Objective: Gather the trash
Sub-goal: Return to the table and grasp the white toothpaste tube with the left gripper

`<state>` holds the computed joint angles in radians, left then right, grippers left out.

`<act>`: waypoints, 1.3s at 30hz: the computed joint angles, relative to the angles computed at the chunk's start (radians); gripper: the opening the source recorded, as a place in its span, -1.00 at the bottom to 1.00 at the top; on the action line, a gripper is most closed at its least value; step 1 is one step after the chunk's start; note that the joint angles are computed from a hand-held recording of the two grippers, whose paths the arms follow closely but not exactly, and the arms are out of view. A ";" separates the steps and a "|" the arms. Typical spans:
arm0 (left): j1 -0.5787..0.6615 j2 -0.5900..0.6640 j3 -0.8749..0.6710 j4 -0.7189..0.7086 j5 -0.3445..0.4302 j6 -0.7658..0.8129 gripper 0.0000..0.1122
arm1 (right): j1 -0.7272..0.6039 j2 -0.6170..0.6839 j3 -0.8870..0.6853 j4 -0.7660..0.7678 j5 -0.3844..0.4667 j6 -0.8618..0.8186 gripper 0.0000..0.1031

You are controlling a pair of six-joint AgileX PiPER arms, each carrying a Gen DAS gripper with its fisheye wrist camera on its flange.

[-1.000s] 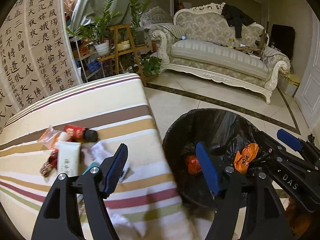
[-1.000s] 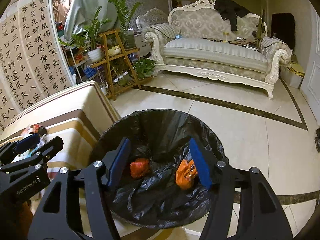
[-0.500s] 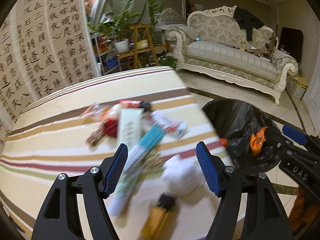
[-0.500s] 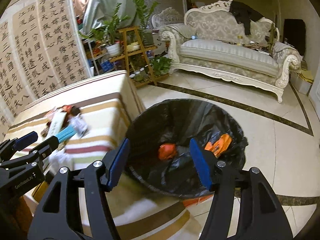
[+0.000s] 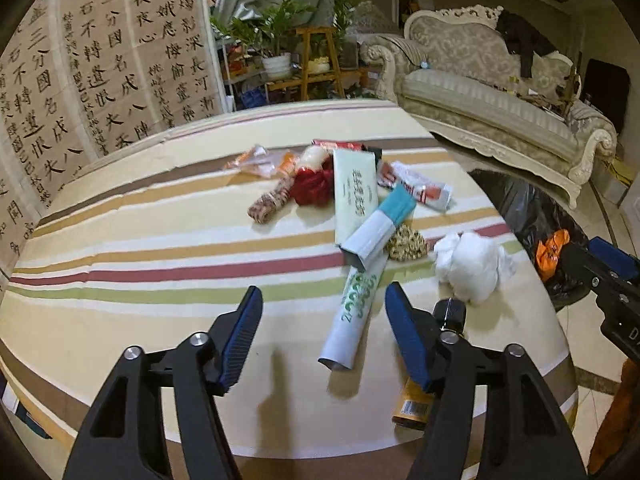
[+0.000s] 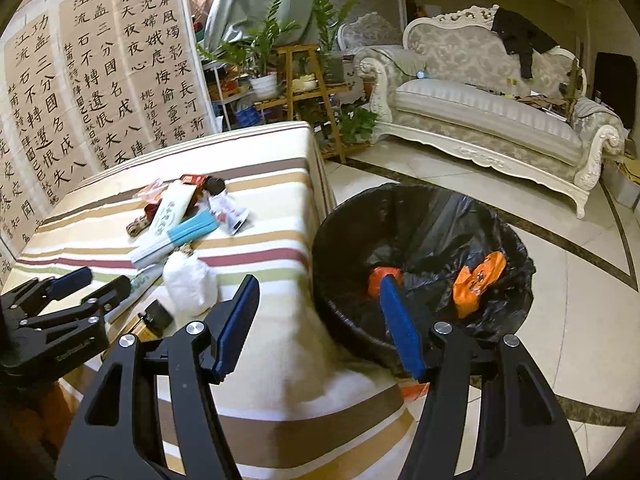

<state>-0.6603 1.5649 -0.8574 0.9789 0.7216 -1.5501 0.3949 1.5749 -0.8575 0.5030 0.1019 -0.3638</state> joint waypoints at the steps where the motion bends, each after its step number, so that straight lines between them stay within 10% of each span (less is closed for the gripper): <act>1: 0.009 0.004 0.002 -0.014 -0.019 0.016 0.05 | 0.006 0.000 0.001 -0.019 0.001 0.021 0.19; 11: 0.036 0.002 0.027 -0.054 -0.121 0.096 -0.71 | 0.047 0.012 -0.033 -0.203 0.018 0.204 0.19; 39: 0.047 -0.210 0.188 0.027 -0.110 -0.041 -0.78 | 0.193 0.136 -0.186 -0.423 0.091 0.396 0.11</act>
